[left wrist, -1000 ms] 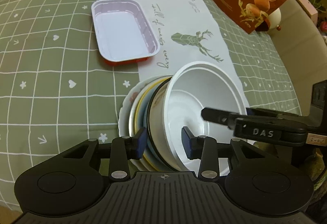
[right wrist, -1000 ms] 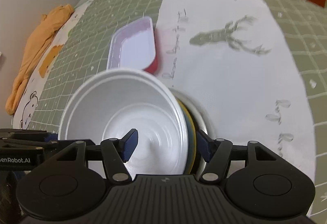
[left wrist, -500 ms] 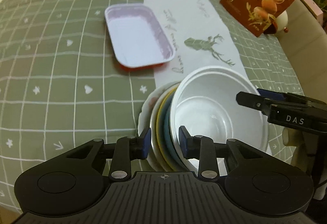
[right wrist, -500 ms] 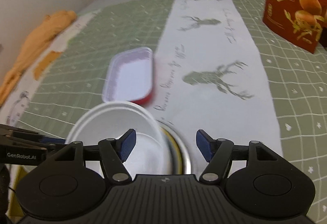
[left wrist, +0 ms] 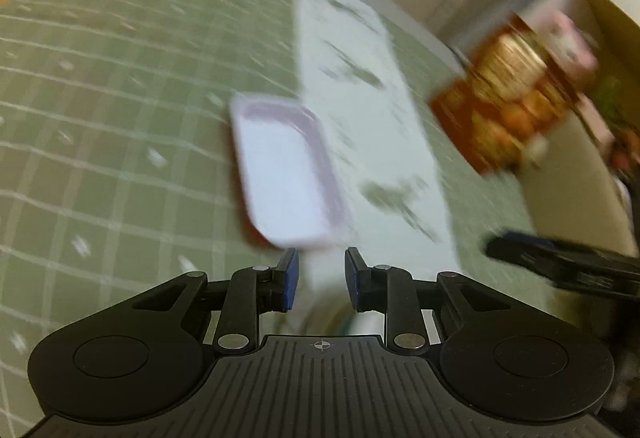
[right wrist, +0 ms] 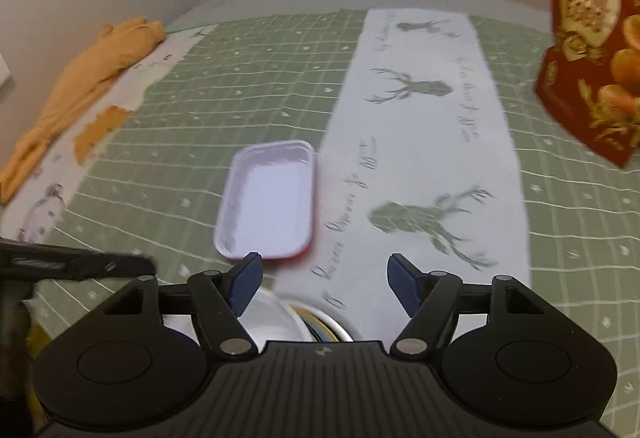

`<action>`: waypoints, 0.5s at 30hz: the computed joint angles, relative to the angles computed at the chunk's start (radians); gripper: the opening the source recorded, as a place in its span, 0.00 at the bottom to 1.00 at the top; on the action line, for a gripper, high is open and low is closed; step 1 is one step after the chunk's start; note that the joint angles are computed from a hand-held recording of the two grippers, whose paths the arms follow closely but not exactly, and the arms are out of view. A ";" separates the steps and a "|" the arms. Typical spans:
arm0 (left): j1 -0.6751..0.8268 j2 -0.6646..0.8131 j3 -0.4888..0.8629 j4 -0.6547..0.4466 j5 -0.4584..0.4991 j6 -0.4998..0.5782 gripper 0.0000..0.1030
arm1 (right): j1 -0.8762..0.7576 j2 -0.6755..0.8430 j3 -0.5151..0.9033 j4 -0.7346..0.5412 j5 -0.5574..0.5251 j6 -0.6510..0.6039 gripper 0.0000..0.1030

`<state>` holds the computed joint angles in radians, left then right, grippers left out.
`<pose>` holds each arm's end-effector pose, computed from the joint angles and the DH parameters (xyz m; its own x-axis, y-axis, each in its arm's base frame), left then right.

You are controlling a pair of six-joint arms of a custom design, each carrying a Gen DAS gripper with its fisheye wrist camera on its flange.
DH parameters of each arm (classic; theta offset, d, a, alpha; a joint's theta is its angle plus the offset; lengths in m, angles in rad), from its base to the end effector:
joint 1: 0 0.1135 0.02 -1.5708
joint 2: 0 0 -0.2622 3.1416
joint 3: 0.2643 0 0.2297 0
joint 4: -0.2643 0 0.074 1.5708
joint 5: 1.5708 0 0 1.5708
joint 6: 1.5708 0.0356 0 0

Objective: Organize plates and bowls
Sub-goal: 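Move the right gripper to the pink tray and grasp its rim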

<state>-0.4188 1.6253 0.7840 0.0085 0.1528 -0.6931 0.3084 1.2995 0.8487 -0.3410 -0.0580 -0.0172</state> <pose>0.2721 -0.1271 0.1692 -0.8365 -0.3188 -0.4456 -0.0507 0.8548 -0.5165 0.2399 0.0786 0.2456 -0.6721 -0.2321 -0.7032 -0.3534 0.9350 0.0292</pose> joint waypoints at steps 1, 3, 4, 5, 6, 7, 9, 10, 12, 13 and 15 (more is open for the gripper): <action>0.009 0.037 0.019 0.013 -0.029 -0.004 0.27 | -0.008 0.057 0.065 -0.036 -0.022 0.006 0.68; 0.028 0.125 0.061 0.048 -0.076 -0.014 0.27 | -0.011 0.184 0.194 -0.087 -0.029 0.017 0.68; 0.032 0.169 0.083 0.066 -0.097 -0.019 0.27 | -0.008 0.245 0.249 -0.095 -0.007 0.026 0.68; 0.036 0.217 0.108 0.079 -0.115 -0.026 0.27 | -0.004 0.302 0.296 -0.095 0.028 0.036 0.68; 0.043 0.258 0.131 0.088 -0.121 -0.031 0.27 | 0.003 0.361 0.345 -0.099 0.069 0.045 0.68; 0.047 0.297 0.151 0.099 -0.115 -0.037 0.27 | 0.005 0.424 0.404 -0.113 0.100 0.044 0.68; 0.062 0.375 0.196 0.114 -0.074 -0.046 0.27 | 0.004 0.545 0.524 -0.155 0.123 0.028 0.68; 0.067 0.414 0.222 0.117 -0.052 -0.049 0.27 | 0.004 0.600 0.583 -0.184 0.123 0.014 0.68; 0.074 0.459 0.249 0.120 -0.033 -0.033 0.27 | 0.006 0.709 0.700 -0.240 0.098 -0.033 0.68; 0.073 0.485 0.277 0.107 -0.033 -0.025 0.27 | 0.010 0.758 0.752 -0.263 0.085 -0.059 0.68; 0.076 0.527 0.321 0.088 -0.027 -0.018 0.27 | 0.021 0.856 0.850 -0.305 0.061 -0.098 0.68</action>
